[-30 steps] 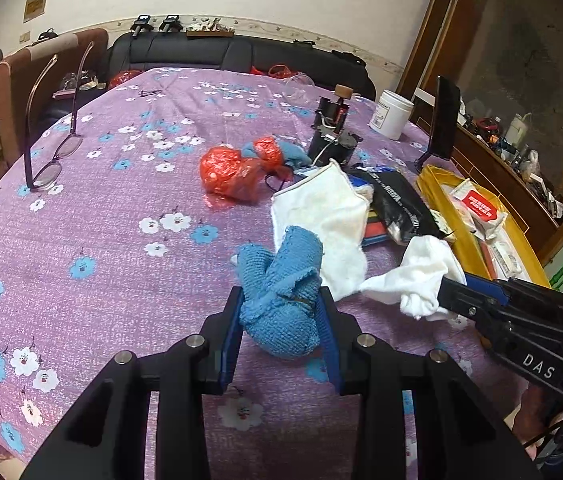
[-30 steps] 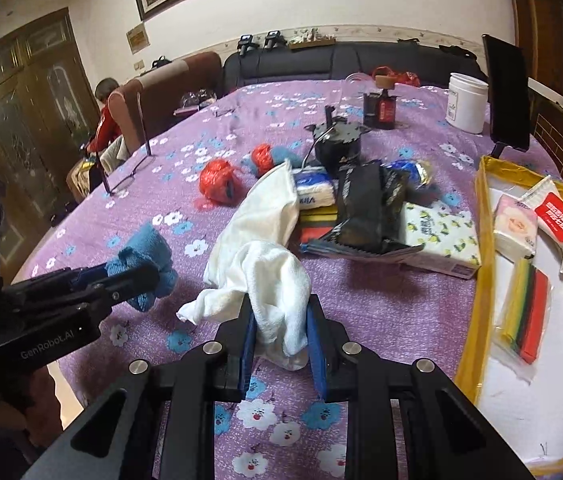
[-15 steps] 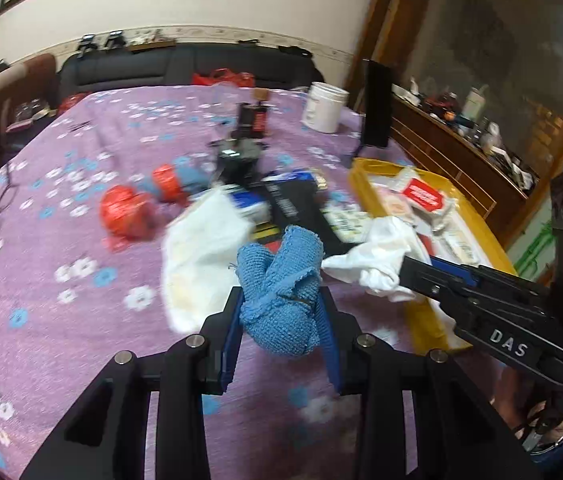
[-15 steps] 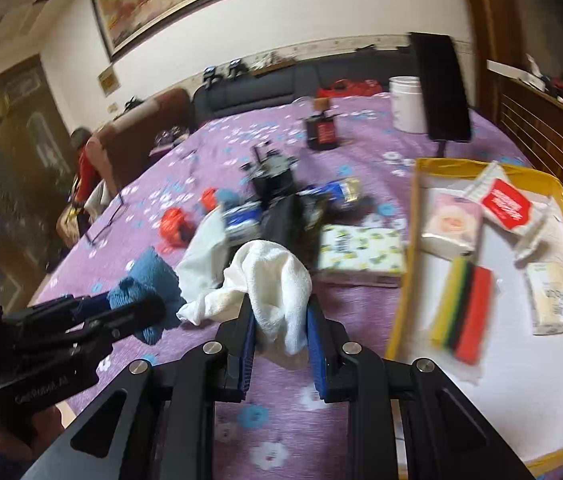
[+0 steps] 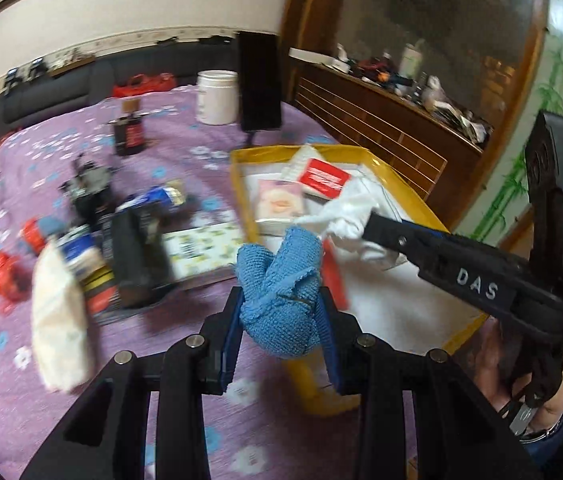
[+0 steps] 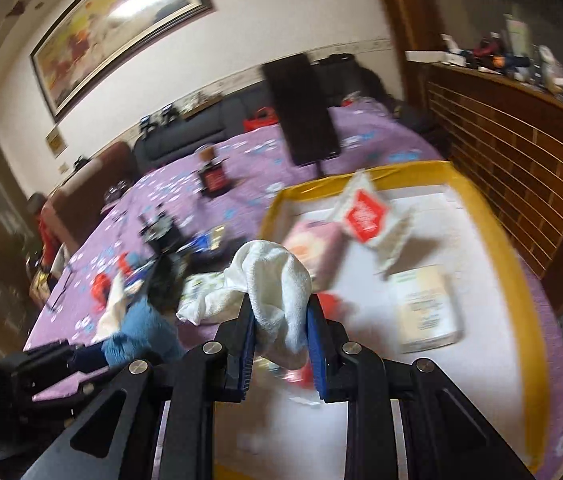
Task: Organize soft objects
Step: 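Carry blue cloth and white towel to the tray and open both grippers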
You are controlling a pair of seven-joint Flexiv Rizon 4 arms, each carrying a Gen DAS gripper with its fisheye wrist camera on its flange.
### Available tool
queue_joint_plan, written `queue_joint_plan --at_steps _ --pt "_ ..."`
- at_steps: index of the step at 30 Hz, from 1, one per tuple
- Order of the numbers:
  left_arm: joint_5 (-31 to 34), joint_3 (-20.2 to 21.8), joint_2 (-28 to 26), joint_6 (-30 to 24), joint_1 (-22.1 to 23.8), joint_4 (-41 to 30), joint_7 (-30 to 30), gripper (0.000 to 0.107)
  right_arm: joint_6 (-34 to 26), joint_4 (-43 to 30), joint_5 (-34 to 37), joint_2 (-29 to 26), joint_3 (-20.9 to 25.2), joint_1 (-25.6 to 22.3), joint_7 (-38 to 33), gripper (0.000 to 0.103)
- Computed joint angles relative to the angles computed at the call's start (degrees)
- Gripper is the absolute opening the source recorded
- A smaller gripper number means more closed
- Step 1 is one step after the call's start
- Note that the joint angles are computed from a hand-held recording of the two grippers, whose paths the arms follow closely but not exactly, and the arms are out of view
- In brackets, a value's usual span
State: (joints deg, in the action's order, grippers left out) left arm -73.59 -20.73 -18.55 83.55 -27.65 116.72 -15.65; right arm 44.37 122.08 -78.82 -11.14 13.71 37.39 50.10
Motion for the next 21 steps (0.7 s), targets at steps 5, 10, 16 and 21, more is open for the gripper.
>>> queue_joint_plan --at_steps 5,10,16,21 --pt "9.15 -0.2 -2.38 -1.75 -0.55 -2.31 -6.77 0.034 -2.3 3.12 4.49 3.46 1.06 -1.06 -1.73 0.026" --pt "17.38 -1.28 -4.87 -3.09 -0.03 -4.53 -13.26 0.034 -3.03 5.77 8.69 6.75 1.8 -3.1 -5.16 0.026" --pt "25.76 -2.53 -8.35 -4.81 0.68 -7.94 -20.93 0.034 -1.14 7.43 14.79 8.62 1.99 -5.92 -13.11 0.027" --pt "33.73 -1.34 -11.02 -6.38 -0.14 -11.01 -27.63 0.034 2.87 8.21 16.79 8.01 1.03 -7.96 -16.73 0.027"
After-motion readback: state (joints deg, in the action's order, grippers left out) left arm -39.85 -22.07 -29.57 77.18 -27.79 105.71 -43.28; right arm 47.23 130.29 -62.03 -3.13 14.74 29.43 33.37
